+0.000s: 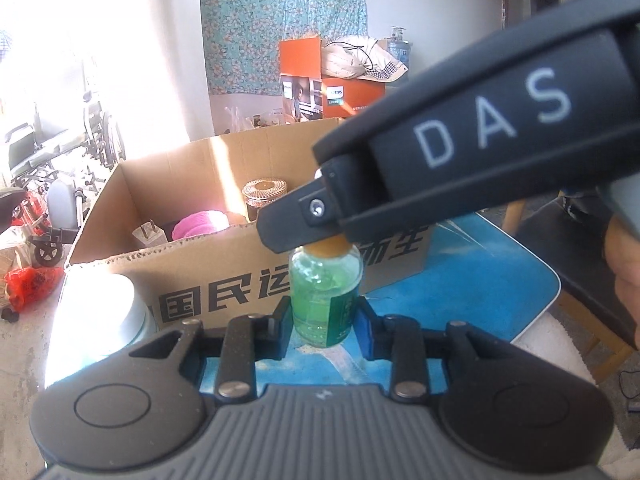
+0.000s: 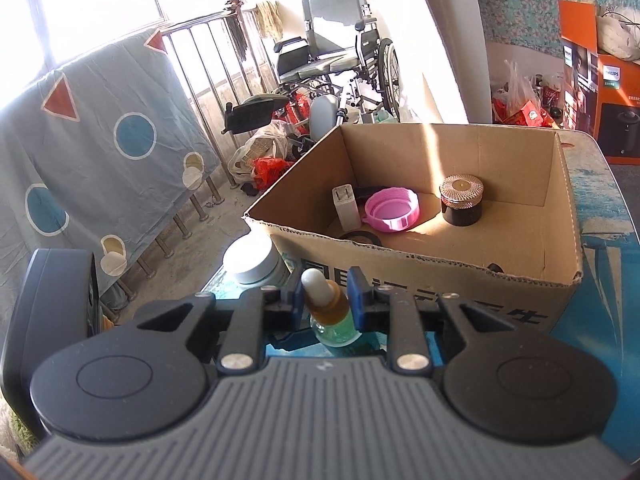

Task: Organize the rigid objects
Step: 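Carry the green dropper bottle into the box and open the right gripper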

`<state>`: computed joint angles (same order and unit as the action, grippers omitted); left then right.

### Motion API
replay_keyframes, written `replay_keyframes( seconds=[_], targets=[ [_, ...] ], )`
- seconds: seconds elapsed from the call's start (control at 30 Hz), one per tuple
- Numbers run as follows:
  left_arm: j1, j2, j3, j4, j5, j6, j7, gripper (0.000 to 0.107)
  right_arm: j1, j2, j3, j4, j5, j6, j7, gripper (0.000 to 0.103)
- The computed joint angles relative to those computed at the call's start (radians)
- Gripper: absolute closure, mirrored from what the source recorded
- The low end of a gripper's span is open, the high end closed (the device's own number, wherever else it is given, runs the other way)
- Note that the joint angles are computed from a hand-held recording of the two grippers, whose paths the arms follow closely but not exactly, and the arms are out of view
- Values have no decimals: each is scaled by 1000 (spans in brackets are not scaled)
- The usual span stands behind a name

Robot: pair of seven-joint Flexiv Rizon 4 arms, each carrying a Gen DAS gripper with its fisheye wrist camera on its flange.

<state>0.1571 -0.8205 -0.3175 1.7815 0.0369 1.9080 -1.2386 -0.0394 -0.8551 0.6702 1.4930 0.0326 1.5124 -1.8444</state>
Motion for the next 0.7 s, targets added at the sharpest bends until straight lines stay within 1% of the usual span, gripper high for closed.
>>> replay_keyframes(
  seconds=[0.13,0.2,0.27,0.37,0.47,0.5,0.53,0.6,0.67,0.7],
  targets=[
    [-1,25,4,-4,-7,4,-9,74,-24,6,43,5,-10,25,-38,82],
    [-17,33,22,-19,-16,6,-8,74,-43,5,78,-2,-25,36,-64,82],
    [-38,44,48,-46,-31,0,-4,74,-67,-5,121,-22,-42,30,-90,82],
    [-41,41,46,-94,-48,-26,1,74,-86,-24,167,-72,-58,4,-131,82],
    [-43,28,35,-166,-85,-98,13,74,-80,-44,183,-157,-53,-60,-166,82],
    [-45,19,32,-193,-98,-118,20,74,-72,-57,182,-205,-53,-96,-174,82],
    [-52,8,33,-224,-114,-144,28,74,-65,-63,177,-233,-47,-118,-179,82],
    [-74,-24,43,-295,-151,-199,44,74,-40,-93,160,-335,-46,-200,-179,82],
    [-98,-67,54,-381,-193,-266,62,74,-13,-113,127,-420,-24,-270,-184,82],
    [-112,-88,64,-422,-213,-298,69,74,0,-145,123,-490,-46,-324,-162,82]
  ],
)
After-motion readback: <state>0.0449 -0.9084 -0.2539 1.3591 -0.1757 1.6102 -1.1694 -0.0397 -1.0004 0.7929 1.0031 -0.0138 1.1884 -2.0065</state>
